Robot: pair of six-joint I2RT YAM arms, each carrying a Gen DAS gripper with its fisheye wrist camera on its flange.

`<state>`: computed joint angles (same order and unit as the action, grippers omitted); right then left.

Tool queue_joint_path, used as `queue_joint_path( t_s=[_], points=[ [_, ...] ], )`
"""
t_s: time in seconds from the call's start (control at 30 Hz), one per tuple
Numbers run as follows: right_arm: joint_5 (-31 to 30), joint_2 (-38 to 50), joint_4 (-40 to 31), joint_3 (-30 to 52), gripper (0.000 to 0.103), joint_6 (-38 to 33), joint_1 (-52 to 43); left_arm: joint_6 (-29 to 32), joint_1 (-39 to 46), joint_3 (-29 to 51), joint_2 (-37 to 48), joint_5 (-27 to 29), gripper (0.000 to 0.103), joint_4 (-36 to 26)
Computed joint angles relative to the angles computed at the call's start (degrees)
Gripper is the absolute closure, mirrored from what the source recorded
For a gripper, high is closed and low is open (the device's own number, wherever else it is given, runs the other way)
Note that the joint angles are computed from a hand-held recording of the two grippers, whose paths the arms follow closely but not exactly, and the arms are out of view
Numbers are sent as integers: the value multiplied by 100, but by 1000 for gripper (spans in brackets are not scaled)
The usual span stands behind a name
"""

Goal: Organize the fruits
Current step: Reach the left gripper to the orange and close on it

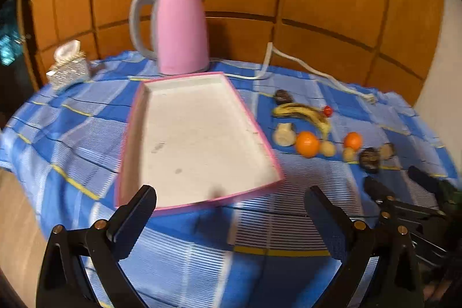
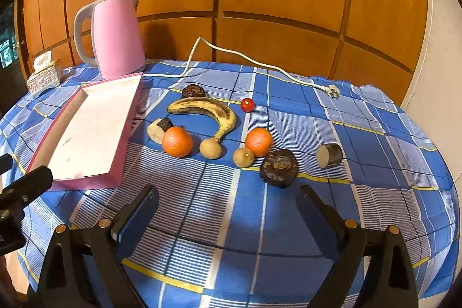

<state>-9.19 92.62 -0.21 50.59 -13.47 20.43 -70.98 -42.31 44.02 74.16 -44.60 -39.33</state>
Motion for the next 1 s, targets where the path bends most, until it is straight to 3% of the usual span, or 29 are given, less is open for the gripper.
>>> queue_joint_path(
  t_s=[0.17, 0.3, 0.57, 0.87, 1.0],
  points=[
    [-682, 351, -450, 467, 6, -178, -487, 658, 41, -189, -144, 275, 0, 765],
    [-764, 619, -655, 744, 5, -398, -764, 1107, 110, -144, 8, 498, 0, 1159],
    [-1207, 1333, -1380, 1548, 5, -1901, -1410, 1530, 150, -7, 274, 853, 0, 1386],
    [-875, 2383, -1595, 2810, 5, -1928, -1779, 2491, 510, 326, 484, 1331, 0, 1521],
    [-787, 2837, -1790, 3285, 5, -2075, -1866, 3324, 974, 381, 336, 1881, 9, 1857]
  ],
)
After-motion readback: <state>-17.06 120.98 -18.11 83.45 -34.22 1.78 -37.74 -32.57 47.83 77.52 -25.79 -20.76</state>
